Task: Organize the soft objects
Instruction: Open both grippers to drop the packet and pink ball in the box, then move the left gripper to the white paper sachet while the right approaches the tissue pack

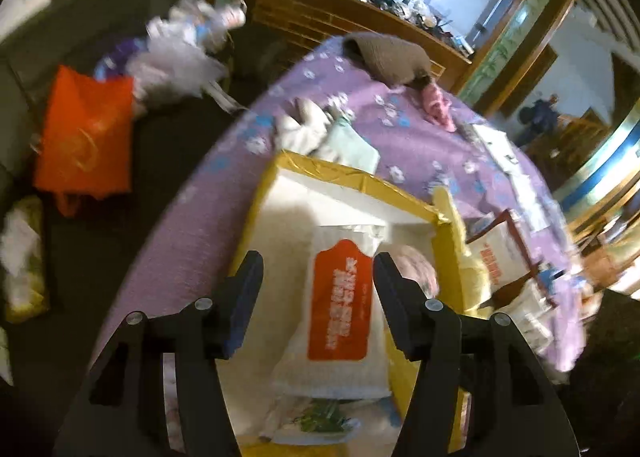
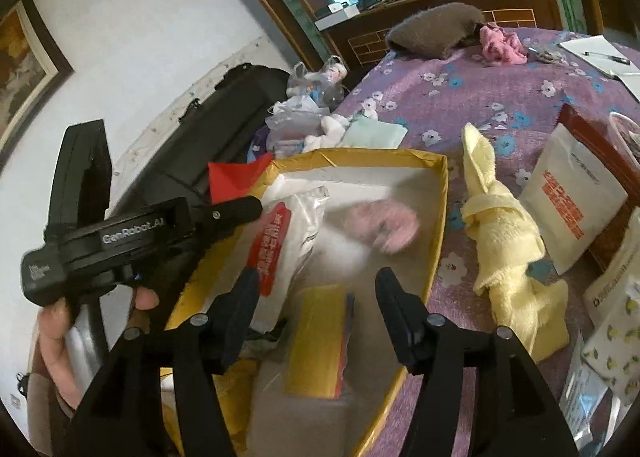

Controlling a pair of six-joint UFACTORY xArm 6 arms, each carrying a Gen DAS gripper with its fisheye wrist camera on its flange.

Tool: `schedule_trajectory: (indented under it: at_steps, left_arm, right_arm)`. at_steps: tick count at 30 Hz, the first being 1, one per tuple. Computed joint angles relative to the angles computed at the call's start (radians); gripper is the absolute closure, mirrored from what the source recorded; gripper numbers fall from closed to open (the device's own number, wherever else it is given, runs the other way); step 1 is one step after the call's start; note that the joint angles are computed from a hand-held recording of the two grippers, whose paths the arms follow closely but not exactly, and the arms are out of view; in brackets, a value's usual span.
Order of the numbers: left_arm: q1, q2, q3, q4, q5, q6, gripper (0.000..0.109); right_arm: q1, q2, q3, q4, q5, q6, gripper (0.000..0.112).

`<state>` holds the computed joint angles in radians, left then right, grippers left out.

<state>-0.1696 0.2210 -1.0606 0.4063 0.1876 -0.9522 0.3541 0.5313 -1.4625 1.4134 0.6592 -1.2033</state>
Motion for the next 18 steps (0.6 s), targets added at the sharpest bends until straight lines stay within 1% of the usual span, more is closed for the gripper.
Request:
schedule_trajectory:
  at_steps: [1,3,4,6,7,9,10,11,12,13,15,16,18]
  left_arm:
    - [-0.003,-0.018,0.01,0.064,0.006,-0.063,0.051]
    - [-0.018,-0.058,0.051,0.137,-0.036,-0.142,0.051]
    - [-0.031,-0.069,0.066,0.12,-0.051,-0.129,0.051]
    - [-0.076,-0.085,0.09,0.032,-0.088,-0.047,0.051]
    - [-0.112,-0.089,0.098,-0.047,-0.097,0.026,0.051]
    - [-0.163,-0.086,0.101,-0.164,-0.12,0.124,0.051]
    - [-0.194,-0.081,0.102,-0.255,-0.134,0.202,0.051]
    - [-0.227,-0.068,0.085,-0.33,-0.129,0.273,0.051]
    - [-0.247,-0.057,0.071,-0.364,-0.125,0.305,0.051]
    - [-0.269,-0.039,0.05,-0.373,-0.12,0.319,0.051]
    - [-0.291,-0.013,0.014,-0.345,-0.091,0.298,0.051]
    - [-0.304,0.002,-0.006,-0.356,-0.078,0.311,0.051]
    - [-0.321,0.03,-0.048,-0.333,-0.033,0.299,0.051]
  right_arm:
    - [-0.013,-0.016,0.021,0.026,0.026,-0.024,0.053]
    - [-0.05,-0.059,0.08,0.083,0.089,-0.082,0.053]
    - [-0.068,-0.079,0.109,0.104,0.115,-0.109,0.053]
    - [-0.104,-0.123,0.173,0.13,0.146,-0.154,0.053]
    - [-0.123,-0.144,0.204,0.134,0.152,-0.165,0.052]
    - [-0.156,-0.181,0.255,0.148,0.15,-0.197,0.052]
    - [-0.172,-0.197,0.276,0.156,0.144,-0.214,0.052]
    - [-0.187,-0.212,0.294,0.158,0.13,-0.225,0.052]
    - [-0.204,-0.225,0.309,0.159,0.111,-0.23,0.052]
    - [-0.222,-0.232,0.318,0.16,0.095,-0.228,0.052]
    - [-0.251,-0.231,0.316,0.16,0.063,-0.227,0.052]
    - [-0.261,-0.227,0.311,0.162,0.051,-0.226,0.052]
    - [-0.284,-0.208,0.292,0.152,0.024,-0.201,0.052]
